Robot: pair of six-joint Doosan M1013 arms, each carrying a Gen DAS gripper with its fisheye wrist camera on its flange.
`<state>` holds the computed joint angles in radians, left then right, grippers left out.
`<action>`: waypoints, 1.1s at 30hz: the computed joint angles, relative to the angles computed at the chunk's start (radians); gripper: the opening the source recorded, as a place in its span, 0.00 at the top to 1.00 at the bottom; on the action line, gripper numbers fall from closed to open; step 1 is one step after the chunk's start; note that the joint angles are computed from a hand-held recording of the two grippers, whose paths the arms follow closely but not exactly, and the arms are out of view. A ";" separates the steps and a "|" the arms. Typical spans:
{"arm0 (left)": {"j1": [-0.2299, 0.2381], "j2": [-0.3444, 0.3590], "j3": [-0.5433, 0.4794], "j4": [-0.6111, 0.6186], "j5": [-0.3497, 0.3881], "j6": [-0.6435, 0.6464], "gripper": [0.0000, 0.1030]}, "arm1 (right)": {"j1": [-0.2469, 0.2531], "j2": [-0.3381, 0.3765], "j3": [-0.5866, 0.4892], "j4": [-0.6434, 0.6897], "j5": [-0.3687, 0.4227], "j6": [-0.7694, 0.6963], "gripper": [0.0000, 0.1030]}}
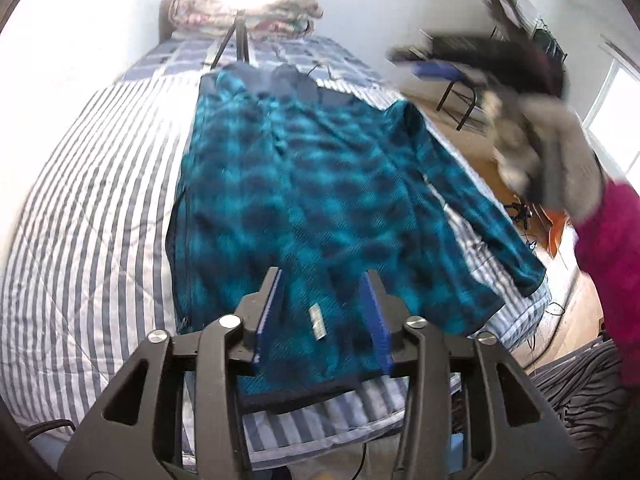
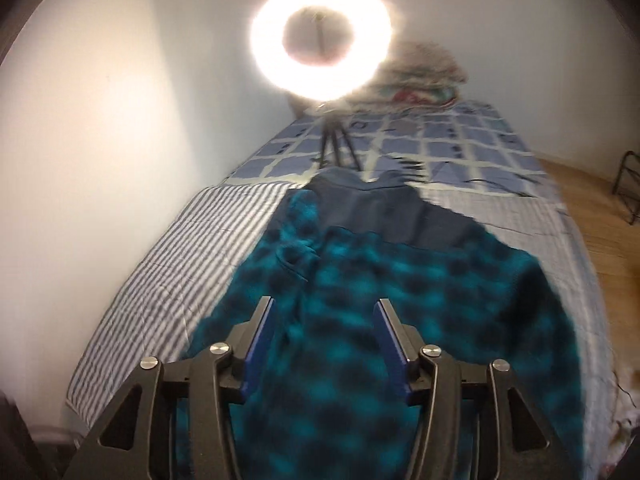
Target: Fold large clothes
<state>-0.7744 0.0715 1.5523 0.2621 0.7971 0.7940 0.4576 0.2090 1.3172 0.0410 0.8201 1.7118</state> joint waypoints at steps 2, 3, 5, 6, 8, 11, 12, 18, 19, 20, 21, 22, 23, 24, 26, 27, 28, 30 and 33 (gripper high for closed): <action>-0.004 0.001 -0.011 0.005 -0.003 -0.004 0.57 | -0.006 -0.050 0.050 -0.045 -0.003 0.031 0.43; -0.005 0.002 -0.014 0.007 -0.003 0.002 0.57 | -0.012 -0.079 0.079 -0.060 -0.007 0.045 0.41; -0.011 0.009 -0.033 0.014 0.006 0.022 0.57 | -0.024 -0.124 0.123 -0.082 -0.007 0.063 0.40; -0.011 0.015 -0.043 0.009 0.011 0.041 0.57 | -0.033 -0.152 0.152 -0.106 -0.007 0.079 0.39; -0.012 0.024 -0.058 0.002 0.017 0.069 0.57 | -0.050 -0.189 0.191 -0.136 -0.005 0.106 0.37; -0.009 0.045 -0.089 -0.021 0.029 0.126 0.57 | -0.098 -0.240 0.247 -0.141 0.011 0.141 0.37; -0.008 0.052 -0.097 -0.029 0.027 0.133 0.57 | -0.123 -0.259 0.268 -0.135 0.018 0.154 0.37; 0.006 0.086 -0.121 -0.124 0.023 0.164 0.57 | -0.243 -0.341 0.380 -0.093 0.052 0.194 0.38; 0.004 0.091 -0.125 -0.125 0.026 0.168 0.57 | -0.260 -0.353 0.396 -0.076 0.054 0.193 0.38; 0.002 0.099 -0.130 -0.135 0.030 0.178 0.57 | -0.280 -0.365 0.415 -0.060 0.057 0.194 0.38; 0.001 0.105 -0.134 -0.149 0.033 0.189 0.57 | -0.302 -0.377 0.435 -0.050 0.061 0.199 0.38; 0.000 0.109 -0.136 -0.158 0.035 0.199 0.57 | -0.316 -0.385 0.449 -0.040 0.063 0.200 0.38; -0.001 0.115 -0.140 -0.166 0.040 0.210 0.57 | -0.337 -0.395 0.469 -0.021 0.066 0.201 0.38; -0.004 0.120 -0.143 -0.171 0.043 0.220 0.57 | -0.359 -0.403 0.489 -0.006 0.071 0.202 0.38; -0.009 0.128 -0.148 -0.175 0.048 0.234 0.57 | -0.391 -0.413 0.518 0.011 0.086 0.201 0.38; -0.012 0.132 -0.151 -0.178 0.050 0.242 0.57 | -0.412 -0.416 0.533 0.029 0.096 0.195 0.40; -0.014 0.135 -0.153 -0.180 0.051 0.248 0.57 | -0.433 -0.423 0.550 0.061 0.094 0.181 0.40; -0.018 0.141 -0.159 -0.179 0.055 0.257 0.57 | -0.483 -0.429 0.579 0.154 0.097 0.138 0.41; -0.024 0.149 -0.163 -0.183 0.058 0.269 0.57 | -0.522 -0.435 0.615 0.226 0.106 0.098 0.42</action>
